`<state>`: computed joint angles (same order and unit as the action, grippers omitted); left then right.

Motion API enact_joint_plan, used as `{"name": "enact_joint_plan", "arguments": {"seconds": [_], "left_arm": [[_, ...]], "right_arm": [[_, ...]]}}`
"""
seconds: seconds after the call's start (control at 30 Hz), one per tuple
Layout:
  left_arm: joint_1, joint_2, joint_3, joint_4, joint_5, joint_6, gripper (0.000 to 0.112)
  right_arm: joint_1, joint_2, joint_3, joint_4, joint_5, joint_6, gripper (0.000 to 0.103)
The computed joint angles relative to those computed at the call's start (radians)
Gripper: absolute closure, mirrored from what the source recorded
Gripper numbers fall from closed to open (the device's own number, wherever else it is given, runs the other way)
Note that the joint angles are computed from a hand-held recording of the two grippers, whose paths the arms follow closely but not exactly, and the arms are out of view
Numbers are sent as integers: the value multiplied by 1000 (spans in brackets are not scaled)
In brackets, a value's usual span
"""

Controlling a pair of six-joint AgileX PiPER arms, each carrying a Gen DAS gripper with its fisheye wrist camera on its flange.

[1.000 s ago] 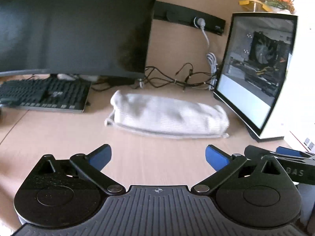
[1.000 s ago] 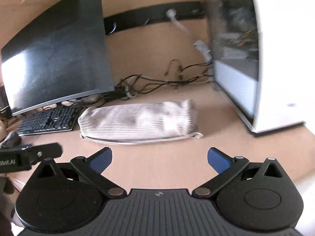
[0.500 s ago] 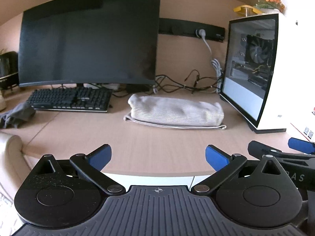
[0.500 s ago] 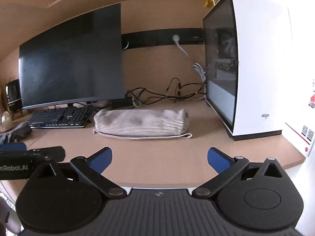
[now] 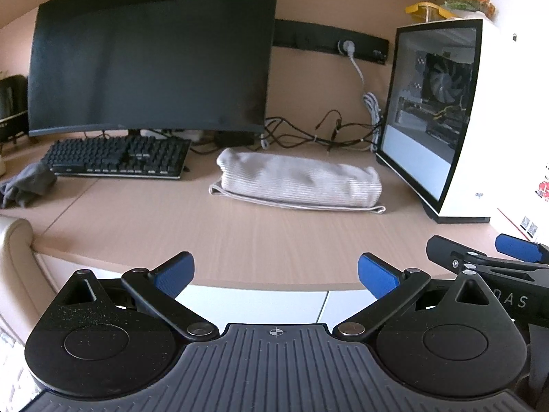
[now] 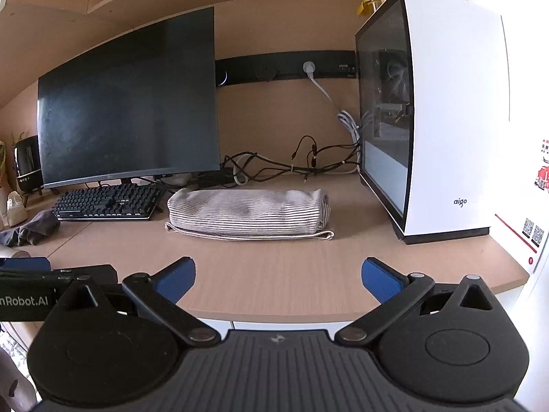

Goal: Fold clothes

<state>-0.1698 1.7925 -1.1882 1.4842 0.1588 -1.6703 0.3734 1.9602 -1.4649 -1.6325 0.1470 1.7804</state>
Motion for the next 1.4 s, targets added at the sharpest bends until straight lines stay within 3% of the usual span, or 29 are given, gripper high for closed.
{"name": "enact_joint_plan", "arguments": {"seconds": [0.5, 1.07, 1.2, 1.4], "left_arm": [[-15, 66, -93, -370, 15, 379, 9], [-27, 102, -151, -519, 79, 518, 9], [-28, 106, -158, -551, 75, 556, 9], [-29, 109, -162, -560, 73, 579, 9]], "right_arm": [[-24, 23, -28, 254, -5, -245, 0], [-49, 38, -39, 248, -58, -246, 0], [-54, 42, -46, 391, -53, -383, 0], [-51, 44, -44, 326, -40, -322, 0]]}}
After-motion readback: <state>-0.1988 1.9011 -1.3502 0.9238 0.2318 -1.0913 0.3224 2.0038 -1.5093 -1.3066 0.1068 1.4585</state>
